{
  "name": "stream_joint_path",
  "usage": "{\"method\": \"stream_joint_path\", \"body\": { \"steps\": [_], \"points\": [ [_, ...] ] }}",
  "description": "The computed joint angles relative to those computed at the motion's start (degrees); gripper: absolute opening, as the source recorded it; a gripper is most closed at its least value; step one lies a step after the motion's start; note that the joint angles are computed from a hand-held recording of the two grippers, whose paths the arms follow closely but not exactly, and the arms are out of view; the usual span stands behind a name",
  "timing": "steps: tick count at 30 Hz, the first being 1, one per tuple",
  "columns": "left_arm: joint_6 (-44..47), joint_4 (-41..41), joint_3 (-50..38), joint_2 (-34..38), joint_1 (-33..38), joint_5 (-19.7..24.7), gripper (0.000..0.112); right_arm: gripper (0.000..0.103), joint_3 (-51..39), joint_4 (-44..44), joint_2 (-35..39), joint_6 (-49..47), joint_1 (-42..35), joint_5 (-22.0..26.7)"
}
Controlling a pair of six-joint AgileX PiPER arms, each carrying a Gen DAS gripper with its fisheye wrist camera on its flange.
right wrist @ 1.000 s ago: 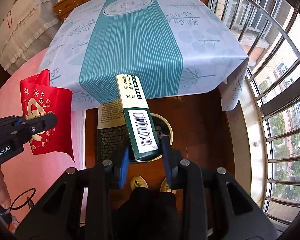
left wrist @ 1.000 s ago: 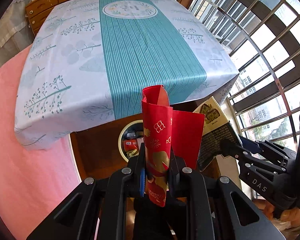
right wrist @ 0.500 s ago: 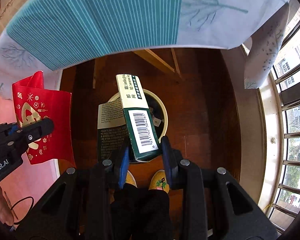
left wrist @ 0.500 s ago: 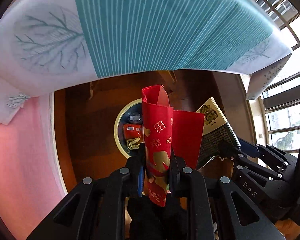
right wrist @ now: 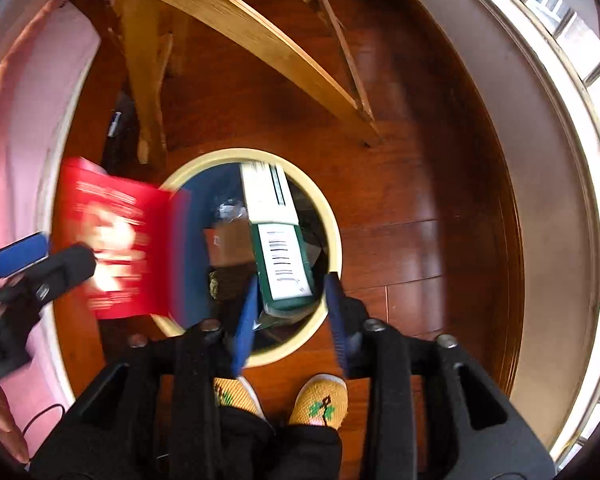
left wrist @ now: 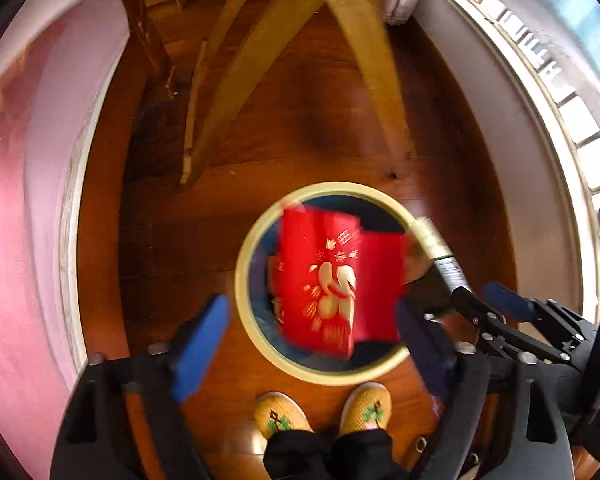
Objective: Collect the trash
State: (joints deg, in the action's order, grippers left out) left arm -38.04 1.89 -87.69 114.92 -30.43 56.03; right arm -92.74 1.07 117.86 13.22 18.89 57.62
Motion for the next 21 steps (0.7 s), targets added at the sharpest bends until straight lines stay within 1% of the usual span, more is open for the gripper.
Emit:
{"method": "stream_joint_path", "body": {
  "steps": [1, 3, 4, 8, 12, 17, 21],
  "points": [
    [-0.38, 0.84, 0.91, 0.38, -0.01, -0.82, 0.088, 0.053, 0.94, -0.15, -0.07, 0.16, 0.04, -1.18],
    [-0.97, 1.97, 1.52, 1.05, -0.17, -0.91, 0.088, 0.053, 2.21, -0.88, -0.05, 0.51, 0.2, -2.94],
    [-1.0, 2.11, 2.49, 0.92, 0.09, -1.72, 0.088, 0.053, 3.04, -1.04, -0.29, 0.56, 0.28, -3.54],
    [-1.04, 2.4, 4.27, 0.11, 0.96, -3.0, 0.088, 0.055, 3.13, -1.01, -0.46, 0.74, 0.32, -3.61],
    [-1.86, 3.89, 4.37, -1.24, 0.2, -2.13, 0.088, 0.056, 2.95, -1.2, -1.57, 1.52, 0.68, -2.83],
    [-2.45, 4.53, 2.17, -2.55, -0.72, 0.84, 0.088, 0.058, 1.62, -1.37, -3.14, 2.52, 1.31, -0.99],
    [-2.27, 4.83, 0.16, -3.91, -0.64, 3.46, 0.088, 0.058, -1.19, -1.45, -3.48, 3.09, 1.76, 1.77]
  ]
}}
